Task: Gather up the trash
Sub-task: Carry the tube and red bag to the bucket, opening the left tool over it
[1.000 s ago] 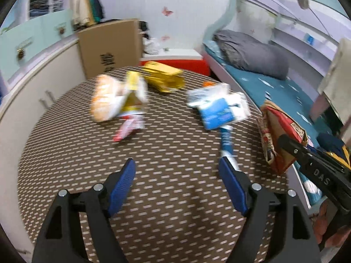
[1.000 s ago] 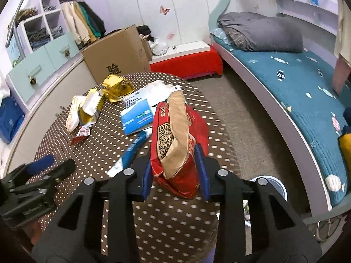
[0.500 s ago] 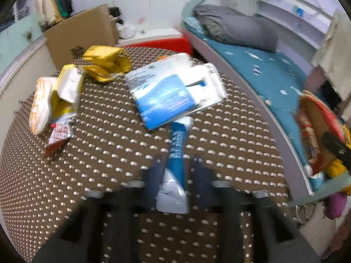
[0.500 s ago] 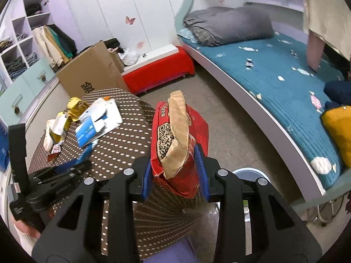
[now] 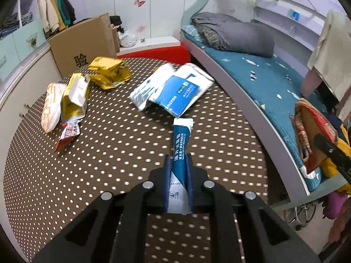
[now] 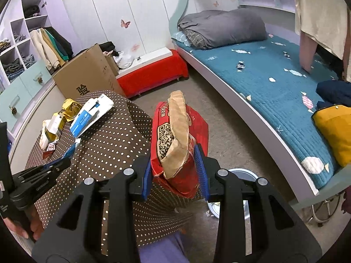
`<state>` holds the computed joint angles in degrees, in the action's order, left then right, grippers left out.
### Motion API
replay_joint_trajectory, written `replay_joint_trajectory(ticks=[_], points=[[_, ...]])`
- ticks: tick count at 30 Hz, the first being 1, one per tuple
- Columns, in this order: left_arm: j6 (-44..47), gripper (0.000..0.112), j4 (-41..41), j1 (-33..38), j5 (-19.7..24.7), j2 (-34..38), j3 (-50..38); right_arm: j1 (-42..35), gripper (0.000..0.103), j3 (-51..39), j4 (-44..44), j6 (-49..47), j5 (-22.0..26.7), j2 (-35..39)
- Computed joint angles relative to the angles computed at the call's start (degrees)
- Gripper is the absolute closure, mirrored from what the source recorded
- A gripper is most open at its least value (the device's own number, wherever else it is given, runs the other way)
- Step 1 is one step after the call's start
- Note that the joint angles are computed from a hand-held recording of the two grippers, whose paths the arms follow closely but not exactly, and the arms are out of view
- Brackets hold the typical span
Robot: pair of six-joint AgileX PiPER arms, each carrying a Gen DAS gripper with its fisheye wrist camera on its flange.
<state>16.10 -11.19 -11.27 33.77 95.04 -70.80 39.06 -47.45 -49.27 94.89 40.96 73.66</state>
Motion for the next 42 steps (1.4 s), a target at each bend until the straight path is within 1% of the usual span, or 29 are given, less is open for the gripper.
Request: replay_joint_trajectory(ticks=[2,6,10,12,16,21,26,30,33,36,37,42], points=[[-0.4,0.100,0.1,-1.5,-0.5,-1.4,1.2,-0.1,0.069,0.8,0.2,0.0,0.2,-0.9],[-2.0,0.100,1.4,-4.7,0.0,-2.4,0.6,-0.2,0.069,2.9,0.2,0.7,0.5,-3.2],[-2.7,0.100,2.1,-7.9,0.0,-2.6,0.2,-0.1,0.069,4.7,0.2,1.2,2.1,-5.8],[-4.7,0.100,4.0,-10.2,-0.2,-3.1,0.6,-0.5,0.069,5.7,1.3,0.4,2.7,-7.3],[-5.0,0.099,3.8,-13.9,-0.5,-3.5,0.7,-0.9,0.069,8.1,1.8,0.3,4.2,-10.6],[-9.7,0.099,7.2,-20.2,-0.9,-2.9,0.3,-3.2,0.069,11.9,4.1,-1.8,5.8,-16.0],[-13.3,0.099,9.6,-25.2,-0.8,-0.2,-1.2,-6.4,0.069,15.8,7.1,-4.8,6.5,-20.9],[-16.4,0.099,11.6,-29.1,-0.4,3.0,-2.9,-11.2,0.068,19.1,10.3,-9.0,5.0,-24.2],[-18.6,0.099,13.7,-31.9,0.5,6.2,-4.7,-17.1,0.068,21.8,14.2,-14.5,2.0,-26.2],[-21.9,0.099,17.5,-34.7,2.1,10.6,-7.5,-25.1,0.068,25.0,20.3,-22.8,-2.5,-27.7],[-22.6,0.099,18.1,-35.3,2.5,11.7,-8.1,-26.3,0.068,25.7,21.2,-23.9,-3.3,-27.8],[-23.0,0.099,18.8,-37.7,5.5,18.7,-13.5,-37.8,0.068,29.4,32.2,-38.7,-9.0,-27.5]])
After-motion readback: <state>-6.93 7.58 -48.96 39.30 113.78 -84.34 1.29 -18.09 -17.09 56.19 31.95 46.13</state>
